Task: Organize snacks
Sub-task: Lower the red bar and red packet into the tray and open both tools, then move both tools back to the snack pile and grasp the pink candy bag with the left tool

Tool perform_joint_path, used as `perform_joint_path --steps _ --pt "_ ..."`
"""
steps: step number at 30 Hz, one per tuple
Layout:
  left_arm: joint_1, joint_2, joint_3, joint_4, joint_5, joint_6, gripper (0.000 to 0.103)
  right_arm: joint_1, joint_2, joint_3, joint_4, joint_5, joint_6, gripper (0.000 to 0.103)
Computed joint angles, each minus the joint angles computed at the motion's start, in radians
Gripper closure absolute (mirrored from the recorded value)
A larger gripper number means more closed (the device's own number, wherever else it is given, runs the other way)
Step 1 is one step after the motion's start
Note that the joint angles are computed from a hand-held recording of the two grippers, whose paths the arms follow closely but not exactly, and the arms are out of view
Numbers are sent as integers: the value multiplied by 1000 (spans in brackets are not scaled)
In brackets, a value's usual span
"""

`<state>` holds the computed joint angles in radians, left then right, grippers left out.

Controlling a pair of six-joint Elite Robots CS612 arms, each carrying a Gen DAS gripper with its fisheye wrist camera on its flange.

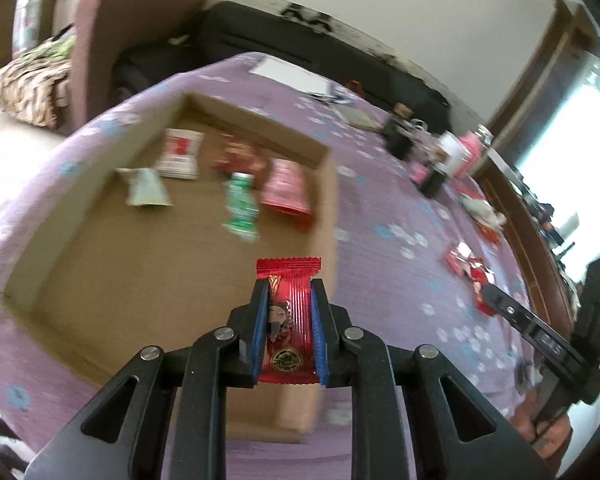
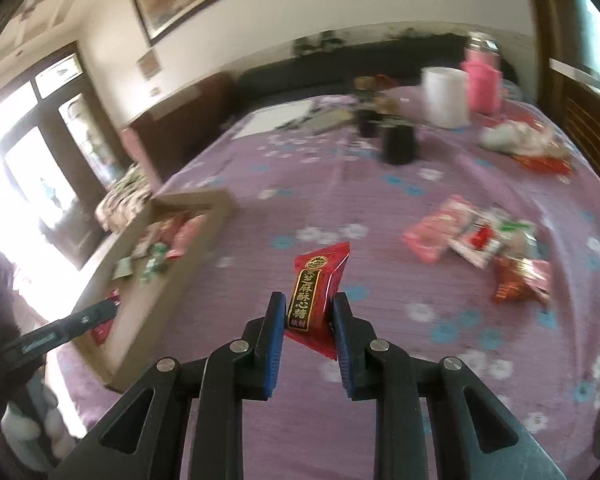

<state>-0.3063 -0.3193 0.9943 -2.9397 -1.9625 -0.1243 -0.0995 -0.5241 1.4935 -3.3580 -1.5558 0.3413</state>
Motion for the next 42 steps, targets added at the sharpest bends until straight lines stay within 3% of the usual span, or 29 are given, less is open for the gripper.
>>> perform_joint_path --steps 11,17,20,24,27,31,33,38,42 --pt "30 86 -188 155 151 5 86 74 83 -230 196 121 -134 79" --pt "40 148 -322 278 166 -20 86 113 163 -414 352 147 -205 79" --pt "52 160 -350 316 129 -45 84 128 218 -536 451 154 -238 79" --pt "63 130 -291 255 108 -57 82 143 286 -676 574 138 -261 79" --pt "71 97 -227 186 103 -73 67 147 309 -718 601 137 -265 75" --pt "74 57 -142 82 100 -109 57 138 294 -683 564 177 -233 68" --pt "71 39 -104 36 95 -117 56 132 268 -632 517 191 -216 65" --pt "56 0 -28 -32 81 -120 55 119 199 -490 375 171 -189 60" --pt "33 -33 34 -76 74 -85 46 103 156 -389 274 157 -165 56"
